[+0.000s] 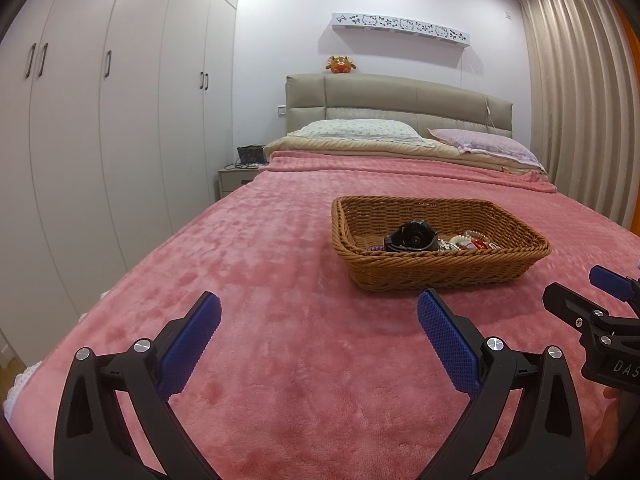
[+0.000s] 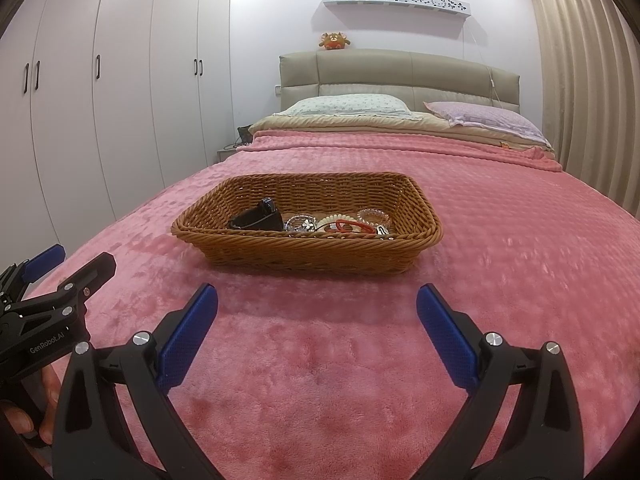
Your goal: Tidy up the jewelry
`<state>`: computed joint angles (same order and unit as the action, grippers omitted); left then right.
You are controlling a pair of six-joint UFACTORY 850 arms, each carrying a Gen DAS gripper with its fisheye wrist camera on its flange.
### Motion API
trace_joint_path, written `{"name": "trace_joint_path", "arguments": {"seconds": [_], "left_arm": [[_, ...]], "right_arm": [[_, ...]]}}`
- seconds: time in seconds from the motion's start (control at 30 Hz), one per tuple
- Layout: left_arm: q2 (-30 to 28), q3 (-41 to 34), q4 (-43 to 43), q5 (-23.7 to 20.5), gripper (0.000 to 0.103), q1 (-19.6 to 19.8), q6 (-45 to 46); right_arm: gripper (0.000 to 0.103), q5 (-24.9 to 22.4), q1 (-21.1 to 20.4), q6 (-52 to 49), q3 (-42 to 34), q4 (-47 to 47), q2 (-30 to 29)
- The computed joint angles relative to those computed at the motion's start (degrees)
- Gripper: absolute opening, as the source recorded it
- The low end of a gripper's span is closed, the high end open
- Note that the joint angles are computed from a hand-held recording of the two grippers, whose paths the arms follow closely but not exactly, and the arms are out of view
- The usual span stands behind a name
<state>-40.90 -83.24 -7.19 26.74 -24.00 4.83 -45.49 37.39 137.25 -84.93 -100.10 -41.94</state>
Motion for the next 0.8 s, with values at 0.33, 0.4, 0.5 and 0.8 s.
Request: {"name": "trace_joint_path", "arguments": {"seconds": [0.33,0.4,0.5,0.8], "left_arm": [[-0.1,-0.3,-0.1,-0.2,0.095,0.0,0.2],[-0.1,-0.1,-0.1,-0.1,0.095,0.0,0.2],[-0.1,-0.2,-0.2,-0.2,0.095,0.0,0.3],[-0.1,-0.4,-0.3,-0.3,0.095,0.0,0.4]], "right_arm": [[0.095,0.1,0.0,0.0,0.1,-0.1,0.0],[0.095,0.3,0.0,0.3,0.3,-0.3,0.1],[0.095,0.4,-0.1,0.5,0.5,-0.7,0.2],[0.095,0.5,-0.1,0.4,0.4,-0.6,0.1]]}}
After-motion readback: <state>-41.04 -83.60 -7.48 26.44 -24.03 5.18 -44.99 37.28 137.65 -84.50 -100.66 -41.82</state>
